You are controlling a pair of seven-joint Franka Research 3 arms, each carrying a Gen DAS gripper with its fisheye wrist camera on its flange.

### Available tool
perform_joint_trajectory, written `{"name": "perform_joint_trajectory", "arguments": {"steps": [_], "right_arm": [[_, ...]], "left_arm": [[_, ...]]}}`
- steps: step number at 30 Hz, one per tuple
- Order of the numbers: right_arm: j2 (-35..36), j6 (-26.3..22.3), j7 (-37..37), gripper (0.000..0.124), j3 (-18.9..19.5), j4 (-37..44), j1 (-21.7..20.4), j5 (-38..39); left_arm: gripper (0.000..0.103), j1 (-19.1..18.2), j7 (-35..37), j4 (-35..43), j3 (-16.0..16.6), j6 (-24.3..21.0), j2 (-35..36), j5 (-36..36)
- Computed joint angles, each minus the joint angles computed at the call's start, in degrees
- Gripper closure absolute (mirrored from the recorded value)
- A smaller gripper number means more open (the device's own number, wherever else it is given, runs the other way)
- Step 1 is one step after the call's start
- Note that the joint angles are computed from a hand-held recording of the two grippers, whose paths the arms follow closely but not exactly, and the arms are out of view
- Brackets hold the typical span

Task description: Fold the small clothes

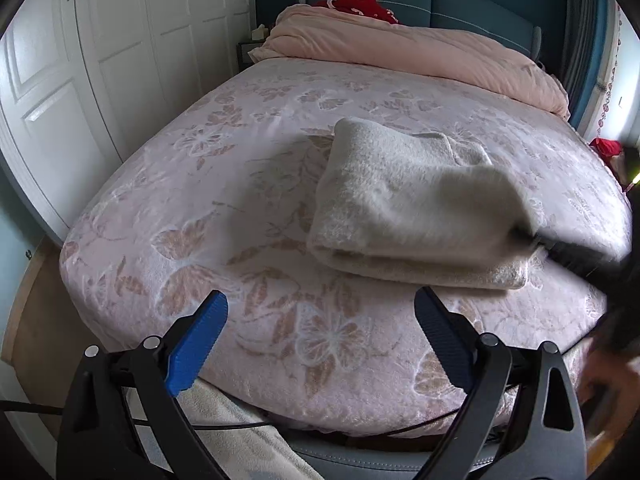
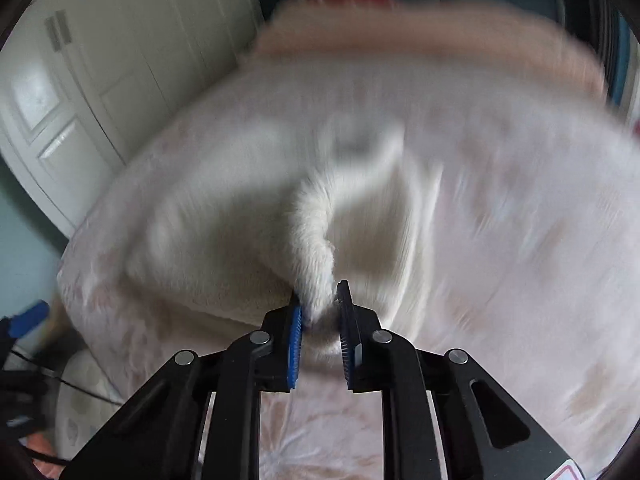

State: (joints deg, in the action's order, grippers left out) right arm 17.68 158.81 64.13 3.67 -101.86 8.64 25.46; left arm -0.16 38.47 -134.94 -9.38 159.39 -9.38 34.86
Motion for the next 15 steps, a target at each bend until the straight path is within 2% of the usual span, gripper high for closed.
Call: {"name": "perform_joint_trajectory", "arguments": {"steps": [2,5,6,7,9,11,13,14,15], "right_arm": [[-1.4,1.91,-0.53,0.109,-0.94,-1.07,1.04,-2.0],[6.23,-6.56,8.92,0.108,-4.92,4.27,3.64,-14.65],[7.12,-6.75,8.32,0.108,-5.92,4.19,4.29,-13.7],[6.06,-3.76,7.97,0.106,-4.92,2.18,3.47,-11.55],[4.02,-4.11,7.78,0.09,-2.71,1.23,1.42,-7.38],[1.31,-4.11,8.61,0.084,-2.19,-0.44,0.87,-5.18],[-1.97,-0.63,5.12,0.084,-0.1,-3.48,-0.65,0.44],[-2.72,-0.48,2.52,0.085,0.77,-3.51,-1.14,2.95],[-2.72,-1.36,2.01,0.095,0.78,-2.7,-0.78,2.97]], "left_arm": [[0.009,0.15,-0.01,-0.16,0.1,0.56,0.46,0.22],[0.009,-0.2,0.78,0.65,0.13,0.38,2.0,-0.17],[0.009,-0.4,1.19,0.77,0.23,0.75,2.41,-0.45],[0.009,-0.45,1.45,0.71,0.33,1.09,2.48,-0.29],[0.009,-0.1,1.31,0.11,0.44,1.54,2.11,1.24],[0.009,-0.07,2.58,-0.18,0.82,1.47,2.14,0.79],[0.009,0.21,2.4,0.04,0.78,0.63,2.59,1.18],[0.009,0.2,2.02,0.27,0.66,0.06,2.75,1.33],[0.009,0.05,2.18,0.65,0.75,-0.28,3.1,0.65]]}}
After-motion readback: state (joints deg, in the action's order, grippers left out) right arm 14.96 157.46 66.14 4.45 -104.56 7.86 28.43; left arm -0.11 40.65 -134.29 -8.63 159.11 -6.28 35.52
